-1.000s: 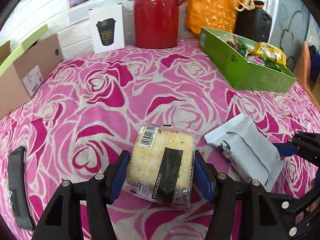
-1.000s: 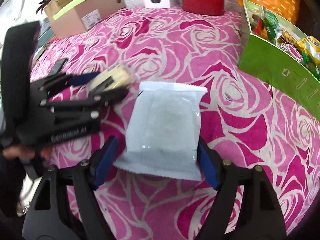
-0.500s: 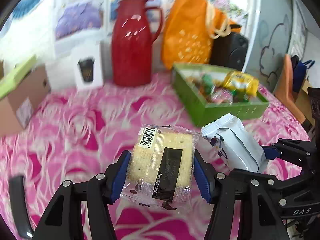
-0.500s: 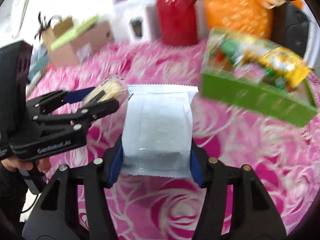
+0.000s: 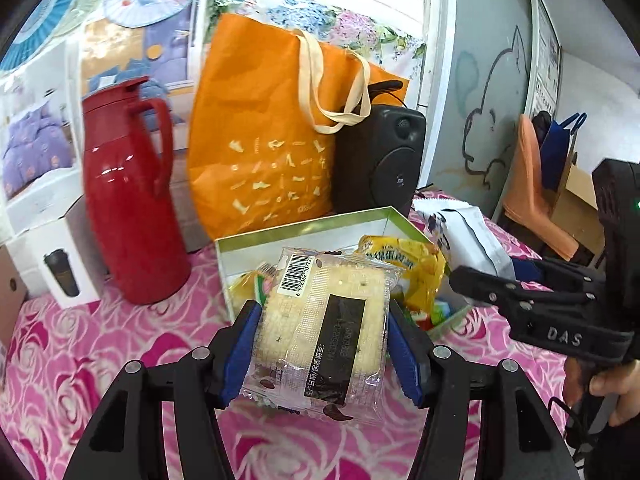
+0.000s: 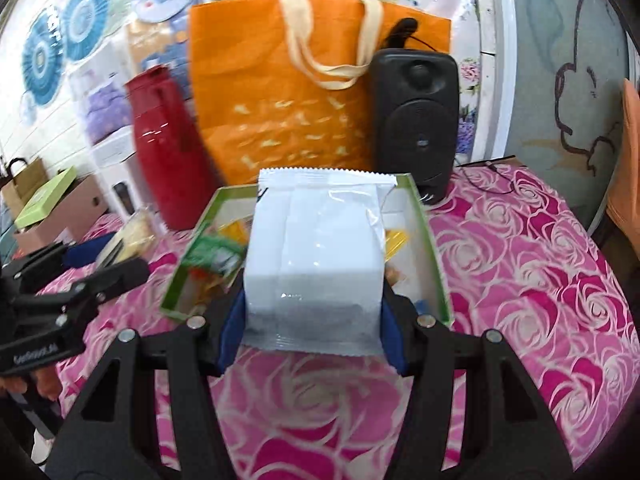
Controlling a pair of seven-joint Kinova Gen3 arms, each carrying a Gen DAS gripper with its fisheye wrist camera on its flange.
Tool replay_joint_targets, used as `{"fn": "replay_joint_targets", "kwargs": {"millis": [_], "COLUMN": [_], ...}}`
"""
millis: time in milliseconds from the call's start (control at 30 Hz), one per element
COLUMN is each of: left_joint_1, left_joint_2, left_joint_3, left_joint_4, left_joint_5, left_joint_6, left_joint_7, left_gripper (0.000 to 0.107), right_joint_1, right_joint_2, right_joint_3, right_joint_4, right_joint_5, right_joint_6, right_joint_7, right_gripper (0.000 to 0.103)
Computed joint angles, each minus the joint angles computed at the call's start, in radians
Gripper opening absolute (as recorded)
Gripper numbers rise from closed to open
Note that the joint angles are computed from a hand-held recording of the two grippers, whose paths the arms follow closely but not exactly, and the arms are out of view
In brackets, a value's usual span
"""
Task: Organize snacks
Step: 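Lower both packets into the green box and open both tools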
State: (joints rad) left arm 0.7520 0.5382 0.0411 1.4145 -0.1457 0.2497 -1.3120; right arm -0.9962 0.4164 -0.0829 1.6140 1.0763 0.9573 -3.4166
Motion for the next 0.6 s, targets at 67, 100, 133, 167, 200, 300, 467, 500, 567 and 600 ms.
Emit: {"fn": "replay_joint_targets", "kwargs": {"millis": [67,100,133,167,200,300,467,500,567,600], "left_joint_1": [0.006,0.008,0.007,0.010,0.011,0.028,0.055,0.067,0.077,0.087], "left_joint_2": [0.043,0.057,0.072,0.091,0.107,0.146,0.205,0.212,0.213,0.211], "left_joint_3": [-0.003,-0.005,-0.005,-0.007,-0.006,-0.028,-0.072,-0.090,-0.104,-0.119], "left_joint_4": [-0.061,-0.079,-0.099,-0.127,-0.152,-0.211,-0.311,-0.323,-0.314,-0.307], "left_joint_5": [0.000,0.000,0.000,-0.001,-0.003,-0.015,-0.020,-0.029,-0.050,-0.064], "left_joint_6": [0.024,0.029,0.037,0.051,0.061,0.079,0.154,0.171,0.166,0.162], "left_joint_7": [0.003,0.004,0.004,0.006,0.003,0.010,0.075,0.100,0.133,0.151], "left_gripper": [0.062,0.062,0.062,0.062,0.062,0.062,0.080,0.083,0.083,0.083], "right_joint_1": [0.046,0.070,0.088,0.108,0.116,0.147,0.200,0.190,0.149,0.137], "right_joint_2": [-0.002,0.002,0.009,0.015,0.020,0.034,0.060,0.064,0.064,0.062], "right_joint_3": [0.007,0.011,0.016,0.024,0.033,0.057,0.077,0.090,0.124,0.132], "right_joint_4": [0.016,0.016,0.009,0.004,-0.001,-0.022,-0.056,-0.054,-0.037,-0.028], "right_joint_5": [0.000,-0.008,-0.018,-0.021,-0.022,-0.042,-0.120,-0.119,-0.083,-0.069], "right_joint_6": [-0.062,-0.088,-0.104,-0.131,-0.149,-0.193,-0.284,-0.289,-0.285,-0.286], "right_joint_7": [0.022,0.044,0.066,0.083,0.089,0.126,0.262,0.275,0.266,0.260], "right_gripper": [0.059,0.059,0.059,0.059,0.059,0.059,0.070,0.088,0.097,0.097]}}
